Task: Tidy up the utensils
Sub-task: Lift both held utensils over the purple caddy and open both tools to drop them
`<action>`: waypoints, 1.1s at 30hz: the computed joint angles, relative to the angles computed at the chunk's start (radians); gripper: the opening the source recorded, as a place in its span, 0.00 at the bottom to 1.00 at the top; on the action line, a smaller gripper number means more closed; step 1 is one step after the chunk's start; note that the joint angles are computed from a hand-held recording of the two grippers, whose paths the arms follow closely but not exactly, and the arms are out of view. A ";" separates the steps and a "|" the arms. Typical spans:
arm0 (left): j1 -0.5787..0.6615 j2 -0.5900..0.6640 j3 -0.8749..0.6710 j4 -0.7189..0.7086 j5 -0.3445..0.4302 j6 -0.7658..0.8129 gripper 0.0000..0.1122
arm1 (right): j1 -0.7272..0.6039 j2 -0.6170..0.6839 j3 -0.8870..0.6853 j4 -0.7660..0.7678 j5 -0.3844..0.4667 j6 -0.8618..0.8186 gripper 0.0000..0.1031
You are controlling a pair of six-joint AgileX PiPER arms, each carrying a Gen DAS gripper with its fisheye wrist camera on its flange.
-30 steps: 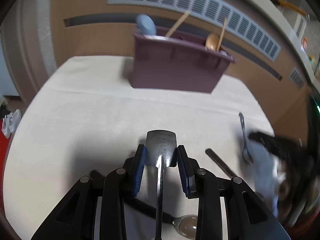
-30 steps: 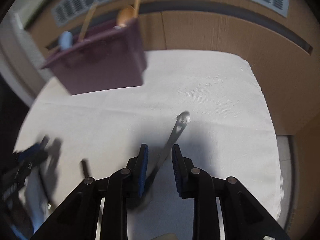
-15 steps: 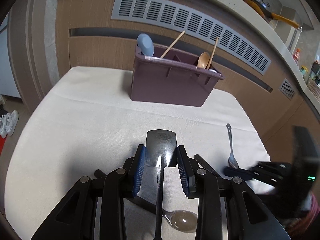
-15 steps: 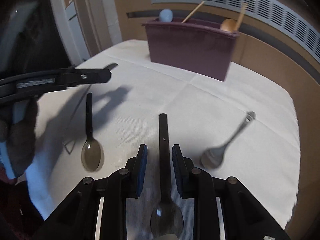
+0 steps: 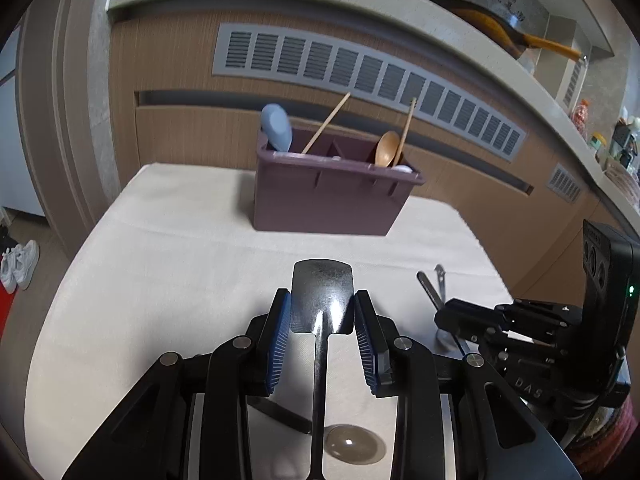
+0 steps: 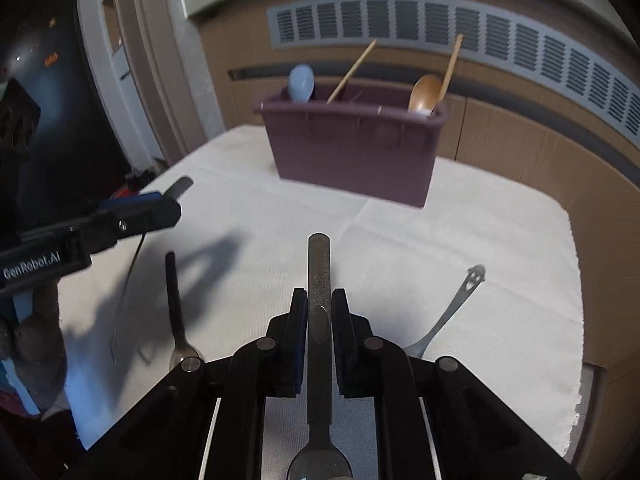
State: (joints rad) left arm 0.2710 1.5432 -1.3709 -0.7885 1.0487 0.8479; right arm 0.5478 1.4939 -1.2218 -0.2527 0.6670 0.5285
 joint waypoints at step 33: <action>-0.200 0.641 -0.881 -0.296 -0.397 -0.108 0.29 | -0.233 0.553 -0.838 -0.124 -0.301 -0.005 0.11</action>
State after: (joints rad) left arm 0.0710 2.1838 -2.2516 -1.0846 0.6519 0.7396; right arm 0.3151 2.0472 -2.0603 -0.3771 0.3657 0.5236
